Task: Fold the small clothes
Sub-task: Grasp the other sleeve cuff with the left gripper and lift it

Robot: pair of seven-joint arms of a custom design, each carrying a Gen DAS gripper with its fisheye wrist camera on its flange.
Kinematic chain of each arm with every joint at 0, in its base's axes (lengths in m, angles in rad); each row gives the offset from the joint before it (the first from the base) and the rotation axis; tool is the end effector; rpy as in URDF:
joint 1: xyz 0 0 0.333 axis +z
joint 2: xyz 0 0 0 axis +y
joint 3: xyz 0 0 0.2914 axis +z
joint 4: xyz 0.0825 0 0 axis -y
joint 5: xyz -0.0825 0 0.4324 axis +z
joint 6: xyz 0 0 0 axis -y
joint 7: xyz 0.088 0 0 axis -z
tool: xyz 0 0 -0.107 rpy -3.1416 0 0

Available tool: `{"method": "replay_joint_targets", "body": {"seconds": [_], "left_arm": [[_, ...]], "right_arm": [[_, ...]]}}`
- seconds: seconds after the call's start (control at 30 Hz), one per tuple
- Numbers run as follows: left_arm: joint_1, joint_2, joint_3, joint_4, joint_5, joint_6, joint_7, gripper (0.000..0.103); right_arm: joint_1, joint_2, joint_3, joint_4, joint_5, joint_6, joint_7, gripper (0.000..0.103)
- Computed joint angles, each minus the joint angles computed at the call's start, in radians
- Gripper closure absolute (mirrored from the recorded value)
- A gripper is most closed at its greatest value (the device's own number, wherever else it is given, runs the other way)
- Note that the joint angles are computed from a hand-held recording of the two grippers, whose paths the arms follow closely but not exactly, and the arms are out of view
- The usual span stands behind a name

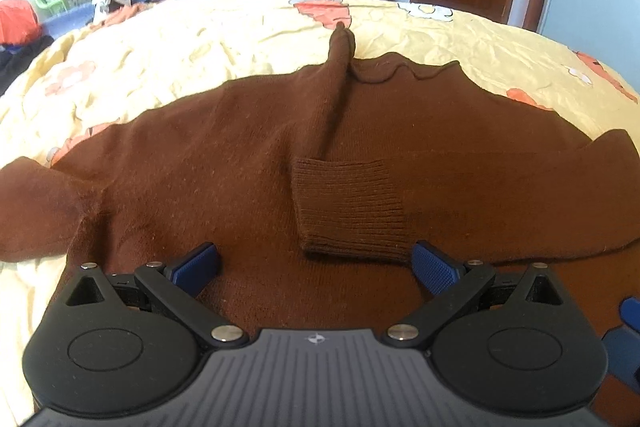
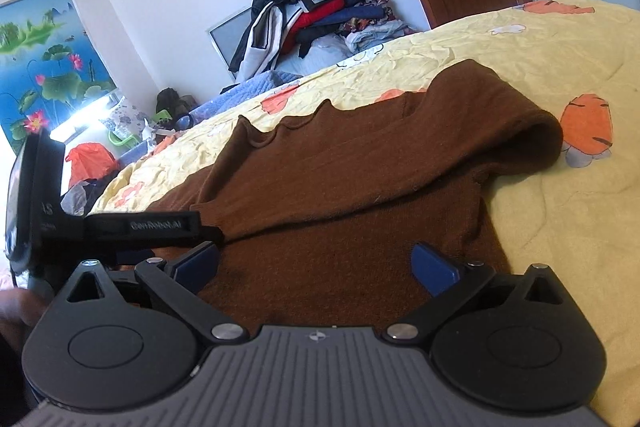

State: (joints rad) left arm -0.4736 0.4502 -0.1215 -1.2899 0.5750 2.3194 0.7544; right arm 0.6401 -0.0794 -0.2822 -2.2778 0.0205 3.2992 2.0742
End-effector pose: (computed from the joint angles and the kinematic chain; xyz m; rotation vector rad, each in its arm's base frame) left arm 0.6569 -0.4087 0.5309 -1.7741 1.8106 -0.7006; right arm 0.5573 0.2034 0.4709 -1.3252 1.5887 -0.4085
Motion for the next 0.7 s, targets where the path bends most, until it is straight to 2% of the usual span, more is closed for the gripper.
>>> {"method": "replay_joint_targets", "body": {"seconds": [0.07,0.13,0.27,0.33,0.37,0.4,0.43,0.47,0.5,0.57,0.6,0.63,0.7], "left_arm": [[0.001,0.009,-0.001,0.011,-0.003,0.0,0.002,0.0],[0.003,0.016,0.0,0.021,-0.011,0.0,0.006,0.0],[-0.002,0.012,0.004,0.014,-0.004,0.005,0.002,0.0],[0.015,-0.001,-0.008,-0.001,-0.038,0.026,0.013,0.0],[0.051,-0.026,-0.03,-0.041,-0.106,0.086,0.025,0.0],[0.1,-0.059,-0.059,-0.101,-0.211,0.18,0.041,0.0],[0.165,-0.097,-0.101,-0.173,-0.376,0.29,0.094,0.0],[0.252,-0.12,-0.178,-0.235,-0.551,0.397,0.16,0.0],[0.337,-0.122,-0.265,-0.263,-0.726,0.466,0.251,0.0],[0.481,-0.104,-0.425,-0.267,-1.077,0.518,0.477,0.0],[0.515,-0.095,-0.463,-0.258,-1.182,0.514,0.565,0.0],[0.52,-0.091,-0.466,-0.249,-1.217,0.504,0.605,0.0],[0.458,-0.086,-0.389,-0.221,-1.179,0.47,0.569,0.005]], "right_arm": [[0.018,-0.001,-0.019,0.0,-0.001,-0.001,0.0,0.0],[-0.027,0.0,0.028,0.001,0.006,-0.003,-0.005,0.0],[-0.039,0.0,0.042,0.001,0.016,-0.003,-0.012,0.0],[-0.04,-0.002,0.043,-0.002,0.018,-0.002,-0.015,0.0],[-0.042,-0.002,0.046,-0.002,0.019,-0.002,-0.016,0.0],[-0.045,-0.001,0.048,-0.001,0.02,-0.003,-0.017,0.0],[-0.044,-0.003,0.048,-0.003,0.022,-0.002,-0.018,0.0],[-0.044,-0.003,0.047,-0.002,0.023,-0.002,-0.019,0.0],[-0.045,-0.004,0.049,-0.004,0.023,-0.002,-0.019,0.0],[-0.047,-0.004,0.051,-0.004,0.024,-0.001,-0.02,0.0],[-0.038,-0.006,0.041,-0.006,0.023,0.0,-0.019,0.0],[-0.023,-0.007,0.026,-0.007,0.02,0.001,-0.016,0.0],[0.02,-0.004,-0.02,-0.005,0.006,0.003,-0.006,0.0]]}}
